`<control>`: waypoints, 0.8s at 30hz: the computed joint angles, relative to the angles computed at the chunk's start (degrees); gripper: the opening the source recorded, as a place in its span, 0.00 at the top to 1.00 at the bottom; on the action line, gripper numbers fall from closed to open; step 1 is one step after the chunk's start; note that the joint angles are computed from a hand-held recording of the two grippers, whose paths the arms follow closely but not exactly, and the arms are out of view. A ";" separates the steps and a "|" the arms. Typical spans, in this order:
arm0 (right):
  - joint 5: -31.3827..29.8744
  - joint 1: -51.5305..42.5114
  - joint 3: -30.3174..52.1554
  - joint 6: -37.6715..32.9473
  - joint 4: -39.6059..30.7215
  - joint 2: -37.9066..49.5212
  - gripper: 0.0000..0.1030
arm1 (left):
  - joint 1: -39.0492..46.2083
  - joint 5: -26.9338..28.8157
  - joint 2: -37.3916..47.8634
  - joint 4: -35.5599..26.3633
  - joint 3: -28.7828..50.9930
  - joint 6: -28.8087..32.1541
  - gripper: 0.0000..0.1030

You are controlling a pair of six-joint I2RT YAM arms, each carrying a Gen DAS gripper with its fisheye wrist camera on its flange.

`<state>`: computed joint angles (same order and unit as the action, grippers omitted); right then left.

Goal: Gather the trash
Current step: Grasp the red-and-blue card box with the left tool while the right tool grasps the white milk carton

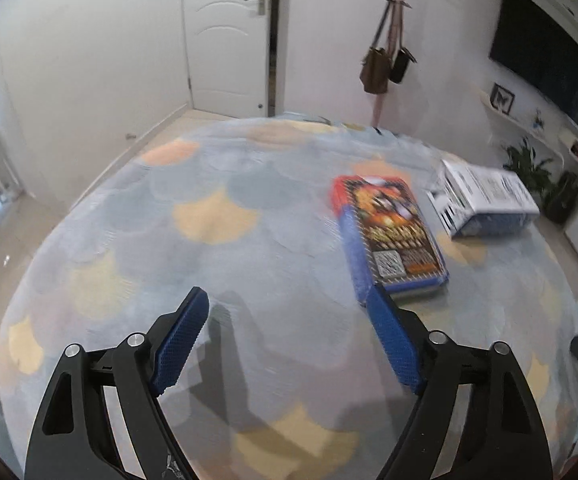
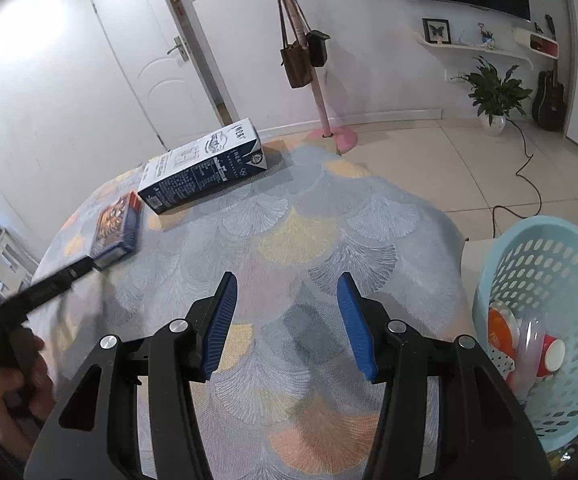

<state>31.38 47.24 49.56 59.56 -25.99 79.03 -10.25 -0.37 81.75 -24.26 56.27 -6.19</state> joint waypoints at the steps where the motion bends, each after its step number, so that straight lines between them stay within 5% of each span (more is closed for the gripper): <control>1: -0.47 -0.11 0.39 -0.58 0.12 0.21 0.53 | 0.82 1.95 -0.47 -0.31 0.42 0.30 0.24; 5: 0.10 0.26 5.84 -5.20 -2.81 2.26 0.53 | 1.39 15.67 4.20 -4.88 6.86 0.37 0.19; 10: -1.56 -1.56 11.78 -9.91 -4.55 3.37 0.53 | -4.38 4.49 10.72 -3.99 11.40 -0.01 0.17; 14: -7.46 -5.30 16.06 -13.32 -2.83 5.68 0.45 | -4.62 6.44 13.07 -5.94 14.39 1.87 0.30; 20: -17.01 -12.17 21.72 -9.91 0.71 13.55 0.43 | -4.65 8.92 14.00 -8.14 15.80 4.76 0.27; 24: -22.18 -15.86 25.13 -6.46 1.22 18.92 0.38 | -6.25 5.22 14.85 -5.46 14.87 5.92 0.30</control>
